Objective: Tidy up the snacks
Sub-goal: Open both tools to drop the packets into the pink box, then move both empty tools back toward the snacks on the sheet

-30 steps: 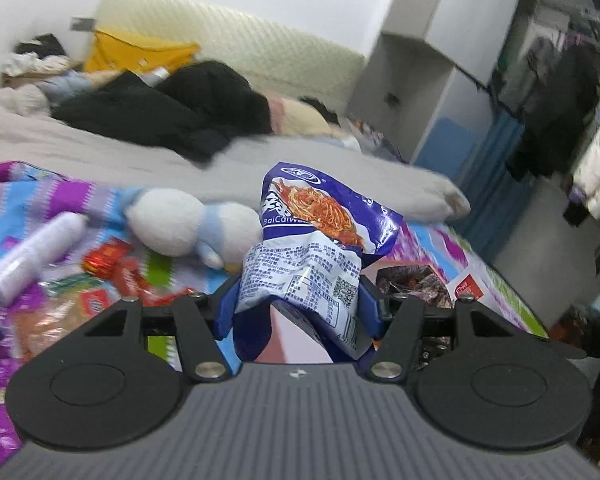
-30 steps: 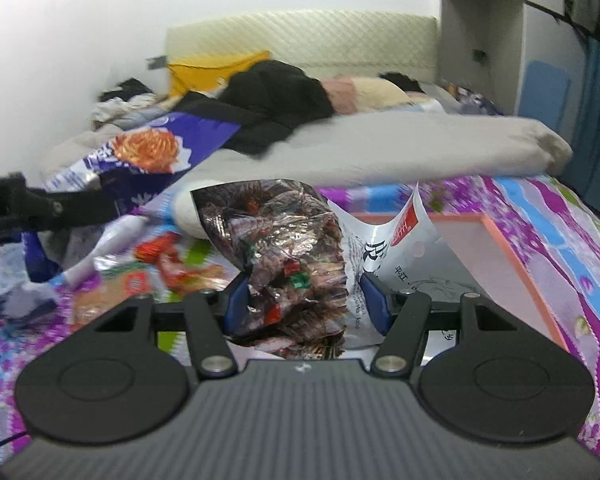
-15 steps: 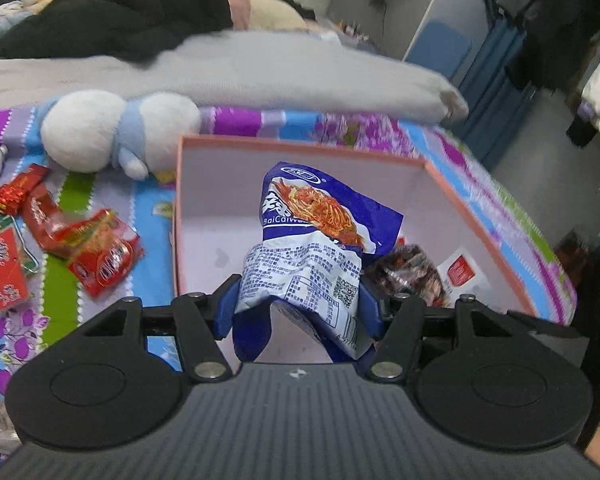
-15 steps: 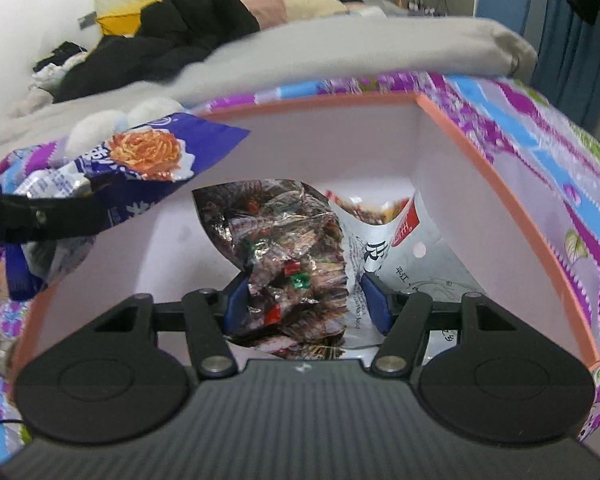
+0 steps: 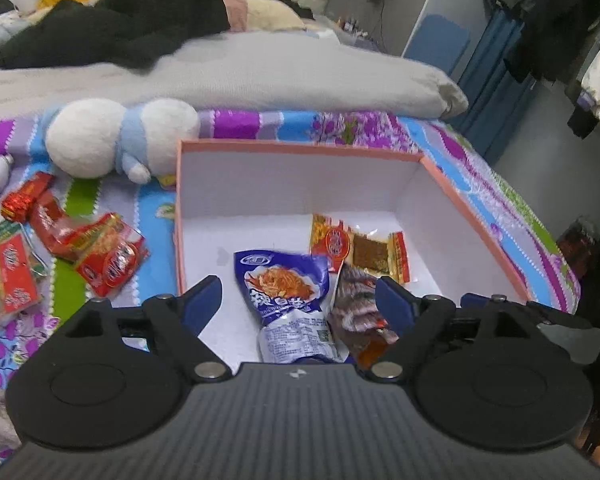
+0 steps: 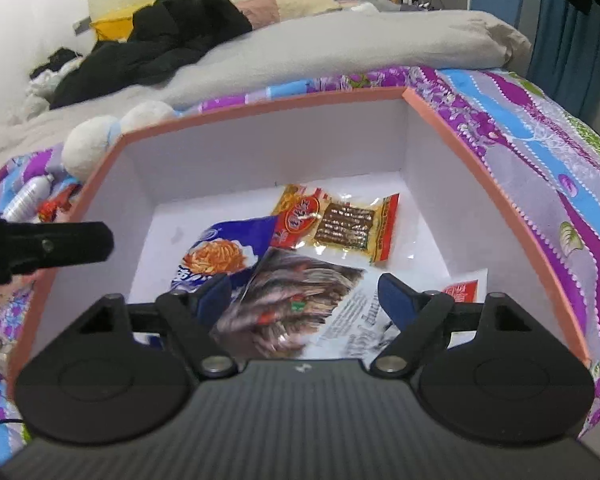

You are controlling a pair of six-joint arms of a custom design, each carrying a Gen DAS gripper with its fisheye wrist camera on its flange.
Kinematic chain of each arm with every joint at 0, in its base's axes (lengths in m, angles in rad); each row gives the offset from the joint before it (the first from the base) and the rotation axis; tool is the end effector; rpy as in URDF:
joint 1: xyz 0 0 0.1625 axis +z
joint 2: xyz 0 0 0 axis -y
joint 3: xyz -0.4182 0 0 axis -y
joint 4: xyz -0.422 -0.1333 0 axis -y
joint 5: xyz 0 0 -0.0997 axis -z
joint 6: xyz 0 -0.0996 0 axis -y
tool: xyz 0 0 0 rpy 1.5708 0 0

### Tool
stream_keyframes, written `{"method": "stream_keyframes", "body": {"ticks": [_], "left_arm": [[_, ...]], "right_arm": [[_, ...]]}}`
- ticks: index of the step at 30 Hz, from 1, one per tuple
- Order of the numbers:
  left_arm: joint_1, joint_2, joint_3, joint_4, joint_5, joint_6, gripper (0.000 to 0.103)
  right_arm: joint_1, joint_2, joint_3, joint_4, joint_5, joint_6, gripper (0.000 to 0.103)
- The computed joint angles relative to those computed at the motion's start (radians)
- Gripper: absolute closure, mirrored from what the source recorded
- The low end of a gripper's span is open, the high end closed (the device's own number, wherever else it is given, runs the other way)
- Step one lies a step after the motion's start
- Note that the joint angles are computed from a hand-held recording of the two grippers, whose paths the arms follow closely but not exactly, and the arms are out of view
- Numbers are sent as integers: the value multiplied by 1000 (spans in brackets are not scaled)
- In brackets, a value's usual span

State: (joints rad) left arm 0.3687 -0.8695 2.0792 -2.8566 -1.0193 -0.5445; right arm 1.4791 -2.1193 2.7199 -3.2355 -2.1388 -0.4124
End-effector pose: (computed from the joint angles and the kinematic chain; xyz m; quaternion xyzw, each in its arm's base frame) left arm -0.4227 -0.3622 0.0102 0.3007 0.9134 -0.2320 0.1467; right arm 0.0563 -0.2581 0.3273 -0.0082 -0.8393 0.4114 0.3553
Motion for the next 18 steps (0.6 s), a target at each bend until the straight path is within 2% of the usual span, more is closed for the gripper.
{"method": "stream_keyframes", "body": {"ticks": [5, 8, 14, 18], "left_arm": [[-46, -88, 56, -3, 37, -25, 16], [-79, -149, 94, 6, 65, -45, 16], [-149, -302, 192, 44, 126, -98, 16], [-186, -409, 261, 84, 161, -141, 16]], "right_arm": [[114, -39, 6, -2, -65, 28, 21], [209, -39, 4, -7, -125, 52, 21], [428, 14, 5, -54, -272, 97, 21], [537, 47, 15, -80, -326, 140, 21]]}}
